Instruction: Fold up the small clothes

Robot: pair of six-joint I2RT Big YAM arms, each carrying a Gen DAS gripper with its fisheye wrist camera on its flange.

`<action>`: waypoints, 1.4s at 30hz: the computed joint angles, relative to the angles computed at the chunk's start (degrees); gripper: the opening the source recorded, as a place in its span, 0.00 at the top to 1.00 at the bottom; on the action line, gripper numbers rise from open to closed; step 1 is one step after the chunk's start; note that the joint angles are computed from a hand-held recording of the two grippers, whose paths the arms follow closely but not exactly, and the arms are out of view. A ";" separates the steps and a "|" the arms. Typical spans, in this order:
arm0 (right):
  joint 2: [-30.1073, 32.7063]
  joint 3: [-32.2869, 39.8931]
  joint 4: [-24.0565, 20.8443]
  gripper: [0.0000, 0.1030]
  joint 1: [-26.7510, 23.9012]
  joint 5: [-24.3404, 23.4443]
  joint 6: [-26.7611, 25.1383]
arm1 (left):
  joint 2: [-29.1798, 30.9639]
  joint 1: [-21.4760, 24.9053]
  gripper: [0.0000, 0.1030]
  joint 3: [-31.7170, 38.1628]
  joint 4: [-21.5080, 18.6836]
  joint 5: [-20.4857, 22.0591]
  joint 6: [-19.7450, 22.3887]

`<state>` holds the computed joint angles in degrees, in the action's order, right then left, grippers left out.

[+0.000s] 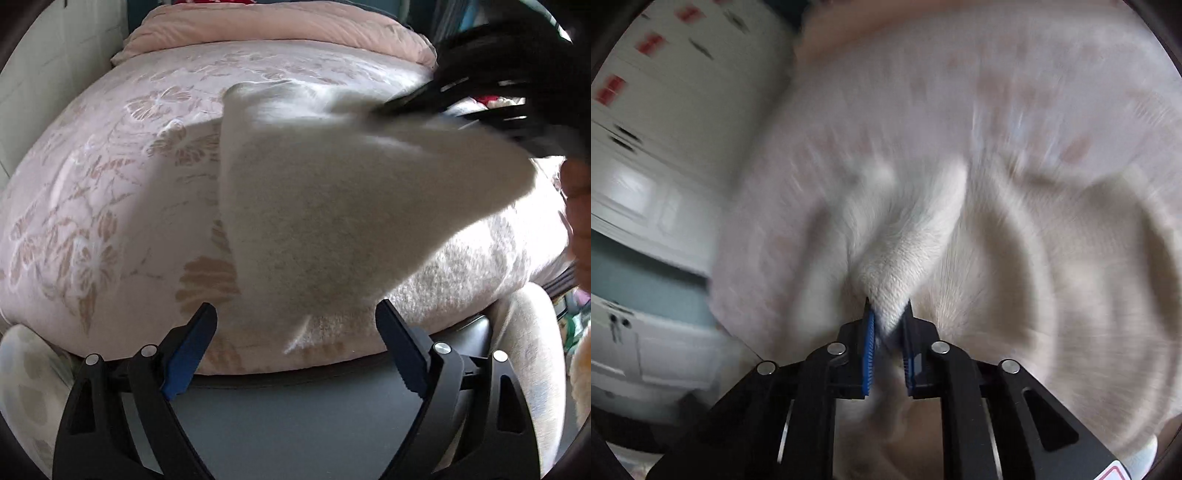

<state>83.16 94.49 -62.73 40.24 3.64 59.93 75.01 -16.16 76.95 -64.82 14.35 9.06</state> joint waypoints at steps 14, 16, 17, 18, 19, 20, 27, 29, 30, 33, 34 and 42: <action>-11.24 -19.03 2.63 0.40 2.73 2.55 15.26 | 0.38 -1.87 0.17 -0.89 0.51 -0.98 0.71; -11.56 -20.67 8.29 0.39 1.89 -0.32 17.55 | 0.89 -1.72 0.17 -0.43 0.04 -0.72 -0.05; -11.82 -21.38 11.75 0.39 1.81 -1.13 18.61 | 0.94 -1.72 0.17 -0.30 0.08 -0.62 -0.34; -12.13 -22.14 14.35 0.39 1.73 -1.51 19.18 | 0.91 -1.71 0.17 -0.27 0.18 -0.67 -0.28; -12.81 -23.23 16.93 0.39 1.38 -2.12 19.83 | 0.72 -1.82 0.17 -0.36 0.44 -1.00 0.04; -13.42 -24.34 20.62 0.39 0.63 -3.66 21.36 | 0.83 -1.74 0.17 -0.23 0.46 -0.99 0.41; -8.55 -18.83 22.14 0.38 -4.29 -14.37 19.03 | 0.48 -2.39 0.17 -0.75 0.69 -1.39 1.12; -8.71 -18.42 24.28 0.34 -5.62 -15.75 18.53 | 0.03 -2.45 0.17 -0.91 1.10 -1.56 1.12; -9.13 -19.01 27.01 0.31 -6.44 -17.05 19.02 | -0.10 -2.40 0.17 -0.97 1.19 -1.54 1.07; -7.66 -17.25 26.69 0.26 -8.11 -20.38 17.56 | -0.44 -2.52 0.17 -1.18 1.61 -2.19 0.63; -6.36 -15.63 24.75 0.26 -8.13 -21.43 16.37 | -0.37 -2.52 0.17 -1.14 1.55 -2.31 0.64; 5.30 -2.11 8.40 0.26 -6.52 -22.20 8.38 | -0.36 -2.61 0.17 -1.20 1.67 -2.99 1.29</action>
